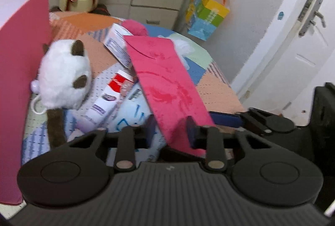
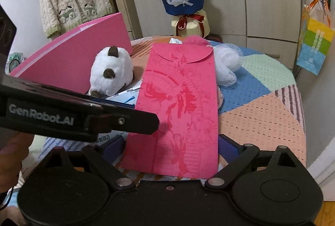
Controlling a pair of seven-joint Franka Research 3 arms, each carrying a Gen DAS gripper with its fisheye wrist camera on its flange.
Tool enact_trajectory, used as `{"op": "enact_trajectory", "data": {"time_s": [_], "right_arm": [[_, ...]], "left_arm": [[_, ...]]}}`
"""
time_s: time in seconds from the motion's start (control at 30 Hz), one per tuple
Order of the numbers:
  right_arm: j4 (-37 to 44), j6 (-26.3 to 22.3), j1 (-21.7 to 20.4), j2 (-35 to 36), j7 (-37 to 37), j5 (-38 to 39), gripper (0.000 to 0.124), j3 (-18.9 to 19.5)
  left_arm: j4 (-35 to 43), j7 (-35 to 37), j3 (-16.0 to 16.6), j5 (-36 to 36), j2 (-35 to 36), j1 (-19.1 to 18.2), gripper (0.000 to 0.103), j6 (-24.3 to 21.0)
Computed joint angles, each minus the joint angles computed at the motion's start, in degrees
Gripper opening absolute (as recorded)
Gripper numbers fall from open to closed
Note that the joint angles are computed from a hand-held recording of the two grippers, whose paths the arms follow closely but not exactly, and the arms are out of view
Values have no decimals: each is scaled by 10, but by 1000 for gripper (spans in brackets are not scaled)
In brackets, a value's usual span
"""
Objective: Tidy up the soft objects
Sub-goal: 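Grasp the red envelope's end with the left gripper, then lift the red envelope with the left gripper over the pink shoebox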
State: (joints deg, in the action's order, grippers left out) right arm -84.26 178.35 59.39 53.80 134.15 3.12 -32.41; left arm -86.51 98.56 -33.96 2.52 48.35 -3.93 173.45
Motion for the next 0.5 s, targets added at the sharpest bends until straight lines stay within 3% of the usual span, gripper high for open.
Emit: {"op": "enact_trajectory", "data": {"time_s": [0.27,0.37,0.5], "right_arm": [[-11,-1,59,21,52,16,94,-67],[-19,-8,96,31,73,11,94,-106],[-29,-13,119,28,97,3,94,-125]], "left_arm": [[-37,-16,-20,14,-7,23,23,38],[-52,-12,-55,16,-9,58,23,30],[-85,11,-108,14,-12,111,23,30]]}}
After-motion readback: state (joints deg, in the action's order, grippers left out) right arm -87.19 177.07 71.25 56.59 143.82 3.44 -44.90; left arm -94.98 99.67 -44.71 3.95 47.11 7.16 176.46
